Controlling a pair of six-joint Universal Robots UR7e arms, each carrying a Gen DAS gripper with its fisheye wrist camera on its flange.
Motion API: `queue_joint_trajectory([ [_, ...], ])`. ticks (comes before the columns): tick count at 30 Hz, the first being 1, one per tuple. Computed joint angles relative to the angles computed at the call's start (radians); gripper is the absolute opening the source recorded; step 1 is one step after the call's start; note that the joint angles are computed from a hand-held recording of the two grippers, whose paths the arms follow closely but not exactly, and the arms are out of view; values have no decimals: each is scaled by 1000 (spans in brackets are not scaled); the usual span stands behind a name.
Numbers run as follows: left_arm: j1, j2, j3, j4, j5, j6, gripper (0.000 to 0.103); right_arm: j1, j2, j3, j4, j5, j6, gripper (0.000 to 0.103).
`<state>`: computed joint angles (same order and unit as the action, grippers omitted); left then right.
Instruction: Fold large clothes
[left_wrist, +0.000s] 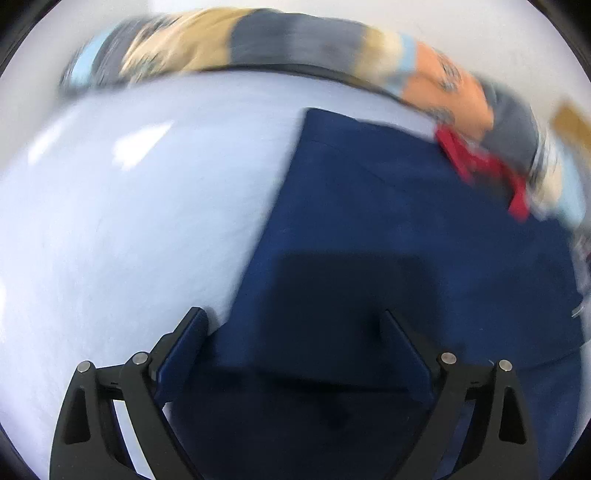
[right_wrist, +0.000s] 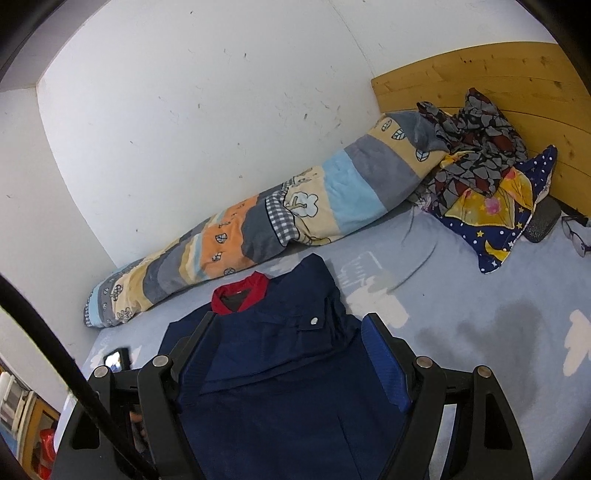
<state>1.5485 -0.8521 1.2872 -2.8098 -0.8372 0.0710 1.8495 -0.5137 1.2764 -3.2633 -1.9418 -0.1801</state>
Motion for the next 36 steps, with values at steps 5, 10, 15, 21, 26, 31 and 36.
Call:
queue_joint_trajectory([
  [5,-54,-120,224,-252,43,95,94,0,14,-22,45,-12,-17,82],
  [10,-184,-202,479,-494,97,200,94,5,44,-58,137,-31,-51,82],
  [15,-331,-202,715,-777,235,290,101,30,77,-55,174,-57,-131,82],
  [21,-382,-188,894,-883,298,209,103,71,105,9,98,-110,-271,85],
  [26,-327,-191,895,-687,278,66,103,69,97,77,135,-109,-203,85],
  [31,-293,-139,874,-661,304,55,103,55,128,96,168,-164,-158,85],
  [36,-293,-124,890,-693,307,53,103,30,171,93,223,-237,-111,85],
])
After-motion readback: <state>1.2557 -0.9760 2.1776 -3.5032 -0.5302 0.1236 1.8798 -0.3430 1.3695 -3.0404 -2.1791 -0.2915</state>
